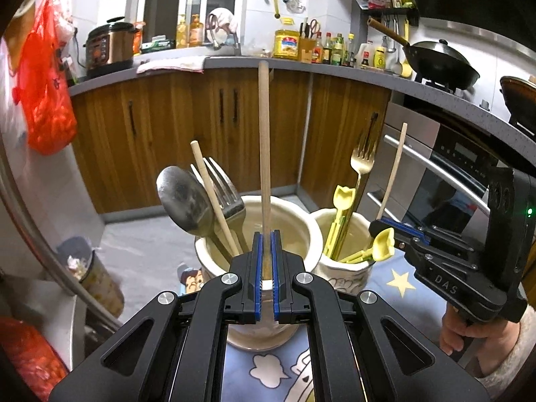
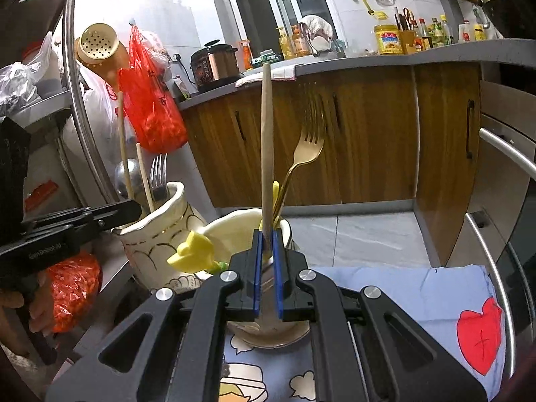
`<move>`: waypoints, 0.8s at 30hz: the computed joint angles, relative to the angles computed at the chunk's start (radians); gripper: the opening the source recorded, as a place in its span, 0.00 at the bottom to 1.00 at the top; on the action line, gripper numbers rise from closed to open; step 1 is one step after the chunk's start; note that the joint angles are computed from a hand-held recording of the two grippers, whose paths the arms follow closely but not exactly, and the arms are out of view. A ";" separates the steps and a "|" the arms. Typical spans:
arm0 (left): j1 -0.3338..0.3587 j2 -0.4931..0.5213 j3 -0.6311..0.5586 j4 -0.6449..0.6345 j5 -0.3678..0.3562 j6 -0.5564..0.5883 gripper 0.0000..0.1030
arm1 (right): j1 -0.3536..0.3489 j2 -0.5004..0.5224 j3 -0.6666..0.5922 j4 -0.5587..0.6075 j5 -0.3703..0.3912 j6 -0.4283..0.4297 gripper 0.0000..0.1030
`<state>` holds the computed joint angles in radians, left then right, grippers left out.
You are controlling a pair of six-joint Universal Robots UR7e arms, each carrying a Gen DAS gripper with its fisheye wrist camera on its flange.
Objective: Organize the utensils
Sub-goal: 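Drop the chopstick into the smaller pot while the left tool drops its chopstick into the larger pot, then move both open tools back down toward the last utensils on the cloth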
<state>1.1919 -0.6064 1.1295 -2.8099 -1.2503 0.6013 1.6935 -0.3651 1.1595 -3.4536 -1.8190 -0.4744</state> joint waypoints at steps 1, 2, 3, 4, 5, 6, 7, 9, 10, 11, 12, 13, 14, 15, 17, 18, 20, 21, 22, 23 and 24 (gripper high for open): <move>0.000 -0.001 0.000 0.004 -0.003 0.000 0.09 | -0.001 -0.002 0.001 0.004 0.003 0.005 0.06; 0.001 -0.003 0.003 0.004 -0.006 0.000 0.11 | -0.001 -0.003 0.003 0.006 0.003 0.007 0.06; 0.001 -0.004 0.005 0.005 -0.007 0.000 0.13 | -0.001 -0.005 0.004 0.008 0.002 0.010 0.06; 0.000 -0.005 0.007 0.003 -0.007 0.001 0.13 | -0.001 -0.007 0.006 0.009 0.003 0.012 0.06; -0.001 -0.006 0.009 0.001 -0.003 0.005 0.13 | -0.001 -0.008 0.008 0.007 0.004 0.013 0.06; -0.002 -0.005 0.009 -0.001 -0.001 0.005 0.13 | 0.000 -0.009 0.007 0.006 0.004 0.013 0.06; -0.002 -0.006 0.011 -0.002 -0.001 0.003 0.13 | 0.000 -0.011 0.011 0.002 0.009 0.013 0.06; -0.002 -0.008 0.012 0.001 -0.003 0.001 0.13 | 0.001 -0.014 0.015 0.001 0.010 0.012 0.07; -0.003 -0.010 0.015 0.000 -0.002 -0.001 0.14 | 0.001 -0.015 0.017 0.000 0.007 0.011 0.07; -0.003 -0.013 0.018 0.000 -0.003 -0.001 0.14 | 0.001 -0.018 0.019 0.004 0.006 0.014 0.11; -0.002 -0.015 0.021 -0.003 -0.003 -0.001 0.16 | 0.002 -0.020 0.022 0.006 0.006 0.018 0.15; -0.003 -0.019 0.028 -0.008 -0.002 -0.001 0.17 | 0.002 -0.023 0.026 0.006 0.005 0.021 0.20; -0.004 -0.022 0.033 -0.011 -0.001 -0.001 0.18 | 0.003 -0.025 0.028 0.003 0.003 0.022 0.21; -0.005 -0.025 0.040 -0.017 0.001 -0.001 0.19 | 0.003 -0.027 0.032 0.000 0.004 0.020 0.21; -0.007 -0.036 0.060 -0.032 0.003 0.001 0.23 | 0.005 -0.033 0.043 -0.008 0.001 0.017 0.25; -0.008 -0.042 0.071 -0.041 0.005 0.001 0.28 | 0.005 -0.039 0.052 -0.014 0.003 0.017 0.28; -0.010 -0.055 0.096 -0.062 0.010 0.001 0.36 | 0.006 -0.049 0.071 -0.023 0.003 0.022 0.37; -0.010 -0.059 0.103 -0.066 0.014 0.001 0.39 | 0.006 -0.055 0.081 -0.028 0.002 0.024 0.38; -0.011 -0.065 0.111 -0.063 0.019 -0.003 0.39 | 0.007 -0.062 0.094 -0.037 -0.001 0.025 0.40; -0.011 -0.072 0.122 -0.058 0.027 -0.009 0.39 | 0.009 -0.067 0.103 -0.042 -0.008 0.025 0.45; -0.011 -0.078 0.132 -0.059 0.032 -0.011 0.39 | 0.011 -0.073 0.115 -0.048 -0.016 0.026 0.48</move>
